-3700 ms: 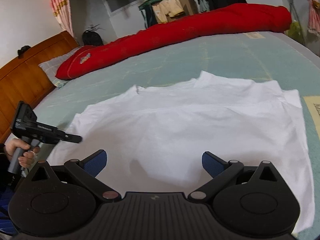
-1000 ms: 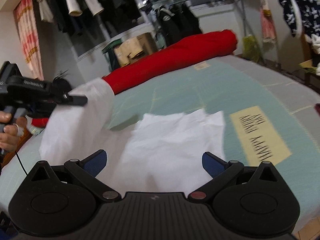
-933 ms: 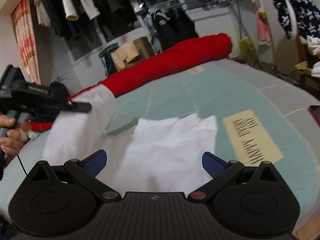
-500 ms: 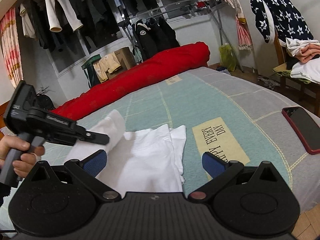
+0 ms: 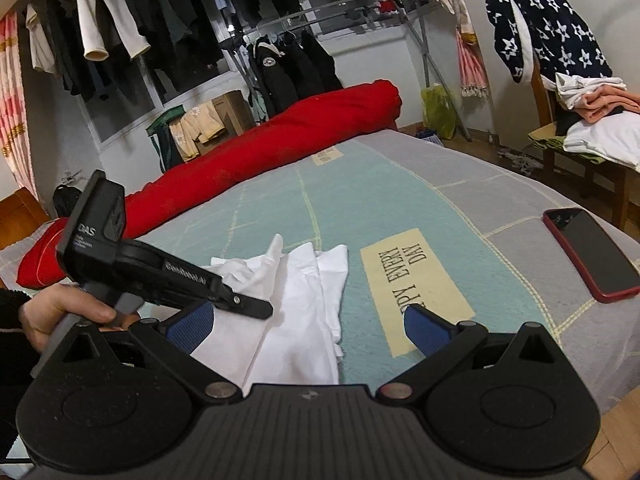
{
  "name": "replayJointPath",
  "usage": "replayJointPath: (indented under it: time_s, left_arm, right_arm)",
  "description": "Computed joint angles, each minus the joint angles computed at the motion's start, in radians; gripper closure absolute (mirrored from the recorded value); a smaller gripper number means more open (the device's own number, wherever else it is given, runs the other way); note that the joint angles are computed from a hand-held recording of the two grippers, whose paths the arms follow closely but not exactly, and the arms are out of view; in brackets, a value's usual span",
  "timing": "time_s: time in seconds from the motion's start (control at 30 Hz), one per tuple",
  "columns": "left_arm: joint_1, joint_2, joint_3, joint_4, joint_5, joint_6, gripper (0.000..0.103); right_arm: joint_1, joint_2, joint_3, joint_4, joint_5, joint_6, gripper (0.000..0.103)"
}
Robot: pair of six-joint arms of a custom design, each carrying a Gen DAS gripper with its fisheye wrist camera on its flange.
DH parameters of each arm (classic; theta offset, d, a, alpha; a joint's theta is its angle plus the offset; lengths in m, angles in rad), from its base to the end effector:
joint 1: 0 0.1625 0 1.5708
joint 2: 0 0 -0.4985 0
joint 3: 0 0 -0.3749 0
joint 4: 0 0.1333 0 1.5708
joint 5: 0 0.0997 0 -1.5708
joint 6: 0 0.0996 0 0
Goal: Fold clothes
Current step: 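Open the left gripper and release the folded edge, then roll the right gripper and close it on the shirt's other side edge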
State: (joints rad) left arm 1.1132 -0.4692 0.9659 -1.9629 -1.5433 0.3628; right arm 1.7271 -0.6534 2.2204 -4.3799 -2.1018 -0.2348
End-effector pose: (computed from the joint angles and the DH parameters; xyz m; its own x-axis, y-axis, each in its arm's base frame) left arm -0.2592 -0.8343 0.0998 -0.6813 0.7319 0.0115 0.7286 0.6765 0.1073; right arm 0.1614 -0.4916 0.1573 -0.8893 0.2557 0.3792 -0.2644 0.3890 -0.8825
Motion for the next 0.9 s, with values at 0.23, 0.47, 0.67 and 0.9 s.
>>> replayJointPath:
  time_s: [0.23, 0.47, 0.67, 0.9]
  left_arm:
    - [0.007, -0.006, -0.033, 0.057, -0.100, -0.011, 0.059]
    - [-0.003, 0.028, -0.071, 0.092, -0.149, 0.006, 0.057]
    - [-0.006, 0.049, -0.092, 0.108, -0.158, 0.011, 0.057]
    - [0.012, -0.038, -0.007, -0.024, -0.095, 0.090, 0.051]
  right_arm:
    - [0.002, 0.003, -0.003, 0.015, -0.001, -0.002, 0.000]
    - [0.004, 0.005, -0.005, 0.062, 0.022, -0.005, 0.000]
    - [0.006, 0.002, 0.002, 0.091, 0.028, -0.004, 0.000]
    - [-0.046, -0.027, 0.050, 0.148, 0.197, 0.038, 0.000]
